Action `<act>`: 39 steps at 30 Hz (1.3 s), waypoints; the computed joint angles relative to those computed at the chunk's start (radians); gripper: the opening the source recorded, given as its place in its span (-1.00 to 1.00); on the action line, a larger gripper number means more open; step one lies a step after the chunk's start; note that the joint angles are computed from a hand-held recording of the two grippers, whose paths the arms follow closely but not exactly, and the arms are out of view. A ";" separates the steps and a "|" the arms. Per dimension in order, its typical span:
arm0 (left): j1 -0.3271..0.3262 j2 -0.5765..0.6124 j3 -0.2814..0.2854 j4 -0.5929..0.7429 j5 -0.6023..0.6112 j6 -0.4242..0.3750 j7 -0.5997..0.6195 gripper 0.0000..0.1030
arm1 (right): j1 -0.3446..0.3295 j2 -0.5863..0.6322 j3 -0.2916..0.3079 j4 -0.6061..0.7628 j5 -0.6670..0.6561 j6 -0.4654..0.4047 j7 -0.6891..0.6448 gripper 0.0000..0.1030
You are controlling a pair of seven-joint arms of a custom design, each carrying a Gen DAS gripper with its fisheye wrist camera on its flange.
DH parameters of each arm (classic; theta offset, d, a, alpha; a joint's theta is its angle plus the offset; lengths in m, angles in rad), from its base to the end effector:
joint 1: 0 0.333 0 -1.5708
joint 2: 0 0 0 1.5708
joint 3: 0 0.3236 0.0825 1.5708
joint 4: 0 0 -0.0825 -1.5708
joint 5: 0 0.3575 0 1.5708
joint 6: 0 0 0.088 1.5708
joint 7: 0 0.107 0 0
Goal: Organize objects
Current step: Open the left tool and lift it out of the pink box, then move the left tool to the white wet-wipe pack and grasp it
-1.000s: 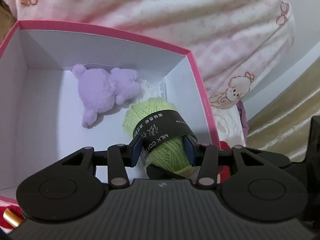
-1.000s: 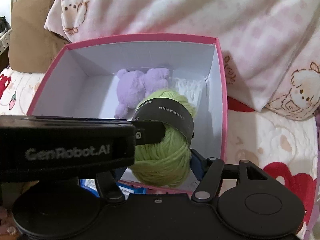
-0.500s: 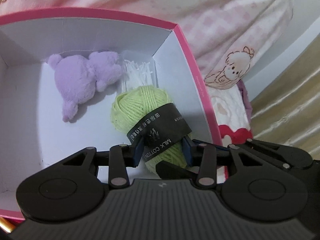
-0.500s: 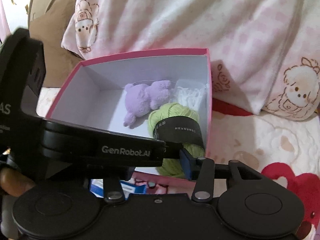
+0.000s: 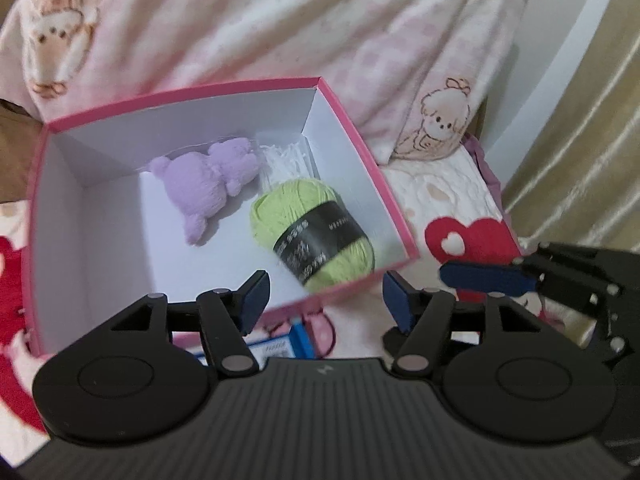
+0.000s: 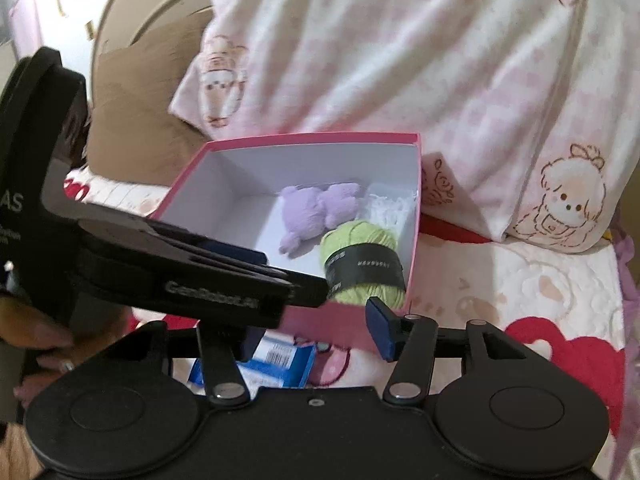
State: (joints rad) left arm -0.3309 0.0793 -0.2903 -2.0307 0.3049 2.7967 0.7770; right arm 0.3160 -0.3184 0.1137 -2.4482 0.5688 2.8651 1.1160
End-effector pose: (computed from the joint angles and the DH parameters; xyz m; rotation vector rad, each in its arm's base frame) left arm 0.4753 -0.3518 0.5097 -1.8790 2.0129 -0.9623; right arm 0.4258 0.1667 0.5188 -1.9969 1.3207 -0.3722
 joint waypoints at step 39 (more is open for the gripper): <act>-0.189 -0.284 -0.007 -0.309 -0.144 -0.114 -0.006 0.52 | 0.100 -0.412 0.027 -0.446 0.114 -0.026 -0.115 0.45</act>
